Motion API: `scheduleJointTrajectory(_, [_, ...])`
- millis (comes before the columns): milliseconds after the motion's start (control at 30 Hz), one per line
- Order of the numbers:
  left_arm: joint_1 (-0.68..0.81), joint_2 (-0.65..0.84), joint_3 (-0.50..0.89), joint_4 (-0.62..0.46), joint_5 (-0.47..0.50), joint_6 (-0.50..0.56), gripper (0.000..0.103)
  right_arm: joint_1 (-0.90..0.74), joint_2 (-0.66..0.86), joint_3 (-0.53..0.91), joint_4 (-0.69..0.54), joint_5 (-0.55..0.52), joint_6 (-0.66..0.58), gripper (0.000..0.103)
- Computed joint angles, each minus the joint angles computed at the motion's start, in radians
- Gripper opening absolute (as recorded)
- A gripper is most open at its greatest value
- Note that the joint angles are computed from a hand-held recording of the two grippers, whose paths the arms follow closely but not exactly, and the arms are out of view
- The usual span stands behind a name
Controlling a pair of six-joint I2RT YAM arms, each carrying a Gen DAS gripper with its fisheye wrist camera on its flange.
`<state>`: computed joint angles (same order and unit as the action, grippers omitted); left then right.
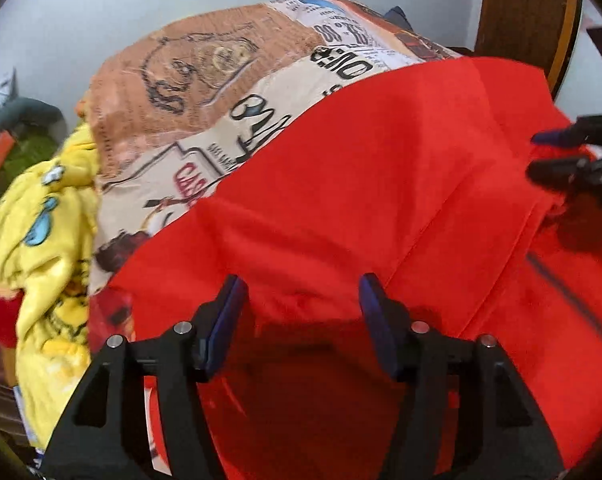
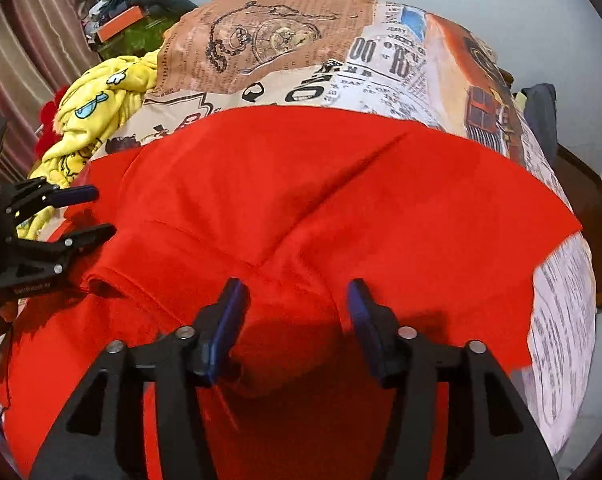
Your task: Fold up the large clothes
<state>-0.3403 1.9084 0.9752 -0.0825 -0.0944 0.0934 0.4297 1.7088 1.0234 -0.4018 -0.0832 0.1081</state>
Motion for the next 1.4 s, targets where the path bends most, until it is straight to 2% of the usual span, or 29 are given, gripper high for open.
scheduleJointTrajectory(67, [-0.001,-0.021,-0.048,0.032,-0.027,-0.007,0.063,-0.01,-0.011,-0.018,-0.006,0.005,0.003,0.067])
scheduleJointTrajectory(133, [0.012,-0.049,-0.098,0.058,-0.031,-0.023,0.064,-0.019,-0.025,-0.037,-0.01,0.002,0.008,0.072])
scheduleJointTrajectory(233, [0.056,-0.066,-0.128,0.029,-0.026,-0.049,0.069,-0.028,-0.052,-0.062,-0.029,0.002,0.023,0.073])
scheduleJointTrajectory(333, [0.129,-0.084,-0.161,0.008,0.027,-0.054,0.07,-0.044,-0.098,-0.098,-0.042,0.001,0.035,0.074])
scheduleJointTrajectory(500, [0.267,-0.196,-0.216,-0.033,0.107,-0.068,0.071,-0.091,-0.196,-0.142,-0.08,0.019,0.049,0.074])
scheduleJointTrajectory(600, [0.35,-0.252,-0.219,-0.052,0.123,-0.073,0.071,-0.123,-0.242,-0.149,-0.098,0.056,0.046,0.074])
scheduleJointTrajectory(700, [0.43,-0.253,-0.193,-0.065,0.173,-0.093,0.076,-0.181,-0.276,-0.142,-0.104,0.047,0.043,0.074])
scheduleJointTrajectory(767, [0.474,-0.228,-0.167,-0.07,0.23,-0.118,0.077,-0.211,-0.284,-0.134,-0.097,0.029,0.054,0.074])
scheduleJointTrajectory(833, [0.519,-0.177,-0.132,-0.074,0.328,-0.154,0.077,-0.246,-0.276,-0.122,-0.08,-0.002,0.066,0.074])
scheduleJointTrajectory(967, [0.556,-0.01,-0.024,-0.088,0.501,-0.238,0.077,-0.288,-0.214,-0.103,-0.045,-0.035,0.091,0.074])
scheduleJointTrajectory(1200, [0.558,0.207,0.109,-0.04,0.659,-0.419,0.077,-0.332,-0.064,-0.06,-0.004,-0.108,0.124,0.074])
scheduleJointTrajectory(1400, [0.542,0.34,0.229,-0.021,0.746,-0.501,0.077,-0.358,0.003,-0.044,0.06,-0.196,0.155,0.074])
